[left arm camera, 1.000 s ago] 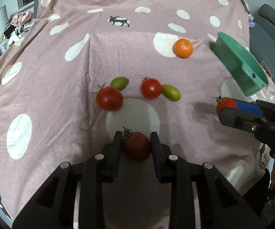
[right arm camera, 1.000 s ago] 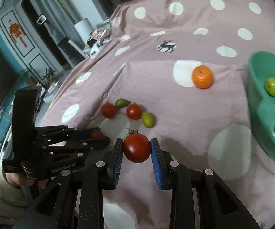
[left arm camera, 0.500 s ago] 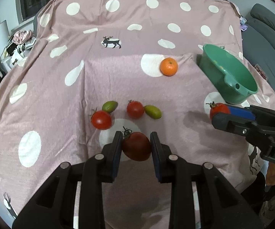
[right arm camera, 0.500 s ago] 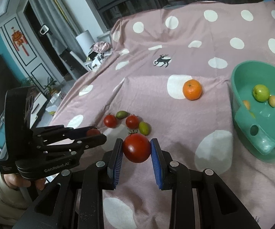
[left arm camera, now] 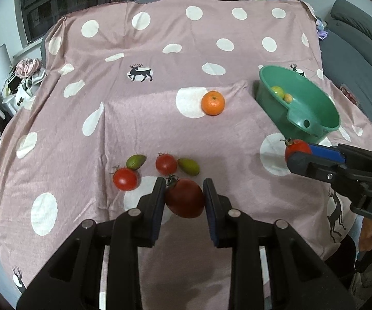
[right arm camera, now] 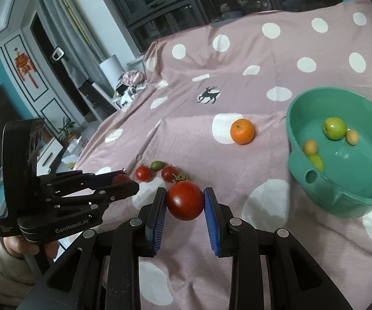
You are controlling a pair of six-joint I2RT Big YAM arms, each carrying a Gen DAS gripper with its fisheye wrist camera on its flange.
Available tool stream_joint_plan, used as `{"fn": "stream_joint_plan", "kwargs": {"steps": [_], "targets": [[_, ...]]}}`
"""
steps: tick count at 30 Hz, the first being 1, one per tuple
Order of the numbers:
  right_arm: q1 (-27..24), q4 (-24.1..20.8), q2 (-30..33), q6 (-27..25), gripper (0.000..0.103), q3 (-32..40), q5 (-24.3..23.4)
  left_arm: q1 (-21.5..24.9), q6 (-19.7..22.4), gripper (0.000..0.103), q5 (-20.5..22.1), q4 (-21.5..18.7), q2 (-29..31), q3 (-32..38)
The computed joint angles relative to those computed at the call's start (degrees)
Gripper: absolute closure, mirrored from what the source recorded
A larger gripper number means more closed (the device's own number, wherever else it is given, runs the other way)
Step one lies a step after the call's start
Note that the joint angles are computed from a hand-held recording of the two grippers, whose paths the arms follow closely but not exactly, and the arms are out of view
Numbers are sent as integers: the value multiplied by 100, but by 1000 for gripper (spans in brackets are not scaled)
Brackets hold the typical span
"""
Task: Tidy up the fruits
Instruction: 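Carry both held red tomatoes over the teal bowl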
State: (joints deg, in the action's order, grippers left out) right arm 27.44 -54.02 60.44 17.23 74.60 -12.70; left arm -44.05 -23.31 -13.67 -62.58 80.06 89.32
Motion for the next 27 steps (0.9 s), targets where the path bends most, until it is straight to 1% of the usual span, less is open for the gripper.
{"fn": "stream_joint_plan", "kwargs": {"steps": [15, 27], "targets": [[-425, 193, -319, 68, 72, -215, -109, -269, 174, 74, -275, -119, 341, 566], [-818, 316, -492, 130, 72, -381, -224, -405, 427, 74, -296, -165, 750, 1126]]}}
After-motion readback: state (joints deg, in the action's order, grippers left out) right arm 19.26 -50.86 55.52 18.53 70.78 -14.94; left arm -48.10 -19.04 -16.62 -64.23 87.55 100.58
